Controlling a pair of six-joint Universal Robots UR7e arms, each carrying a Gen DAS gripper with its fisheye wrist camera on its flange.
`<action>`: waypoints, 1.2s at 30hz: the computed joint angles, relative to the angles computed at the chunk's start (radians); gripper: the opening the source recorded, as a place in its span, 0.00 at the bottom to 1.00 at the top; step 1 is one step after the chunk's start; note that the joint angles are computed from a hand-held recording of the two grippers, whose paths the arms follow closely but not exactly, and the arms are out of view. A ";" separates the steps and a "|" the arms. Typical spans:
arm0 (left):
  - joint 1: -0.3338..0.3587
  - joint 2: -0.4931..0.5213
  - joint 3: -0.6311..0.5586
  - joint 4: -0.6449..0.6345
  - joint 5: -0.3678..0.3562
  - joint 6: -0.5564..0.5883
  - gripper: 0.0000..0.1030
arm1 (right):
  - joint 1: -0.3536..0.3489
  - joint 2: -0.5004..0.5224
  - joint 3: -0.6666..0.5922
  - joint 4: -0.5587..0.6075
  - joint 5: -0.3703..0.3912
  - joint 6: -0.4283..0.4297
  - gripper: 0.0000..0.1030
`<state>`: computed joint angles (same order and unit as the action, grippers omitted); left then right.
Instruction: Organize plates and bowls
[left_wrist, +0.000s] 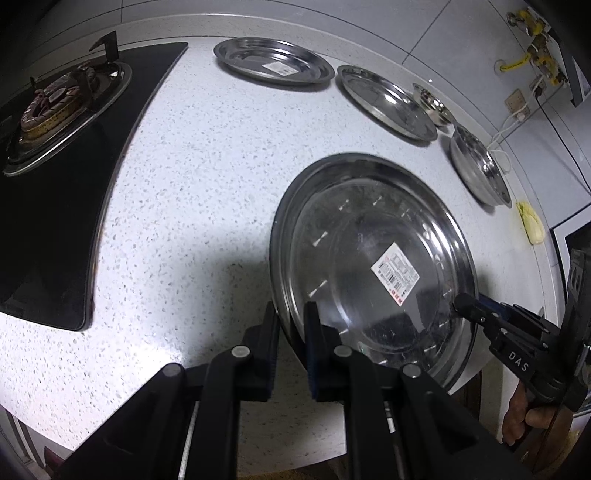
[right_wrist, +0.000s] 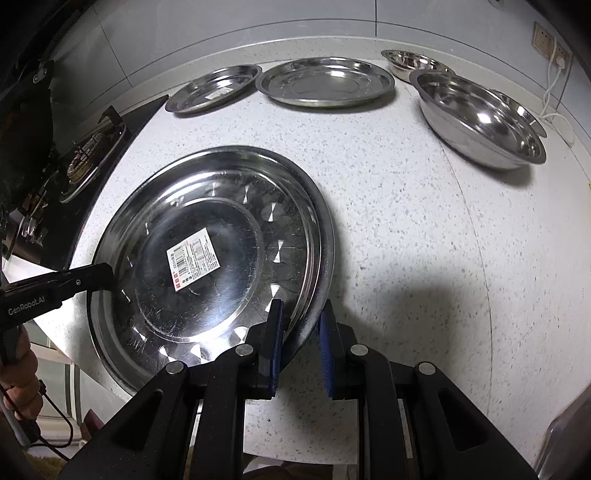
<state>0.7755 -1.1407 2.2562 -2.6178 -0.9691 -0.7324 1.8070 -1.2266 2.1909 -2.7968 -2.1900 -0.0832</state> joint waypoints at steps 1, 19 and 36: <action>-0.001 0.001 0.001 -0.001 0.004 0.010 0.12 | 0.000 0.002 0.003 -0.003 -0.006 0.001 0.16; -0.090 -0.062 0.013 0.133 0.148 -0.109 0.15 | -0.022 -0.075 -0.012 0.030 0.051 -0.119 0.20; 0.242 0.424 -0.759 0.148 -0.139 0.025 0.48 | -0.109 0.413 -0.931 0.515 0.051 -0.138 0.58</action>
<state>1.0176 -0.7170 1.4974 -2.4693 -1.1077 -0.7079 1.6976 -0.8138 1.2596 -2.2814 -2.1394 -0.2212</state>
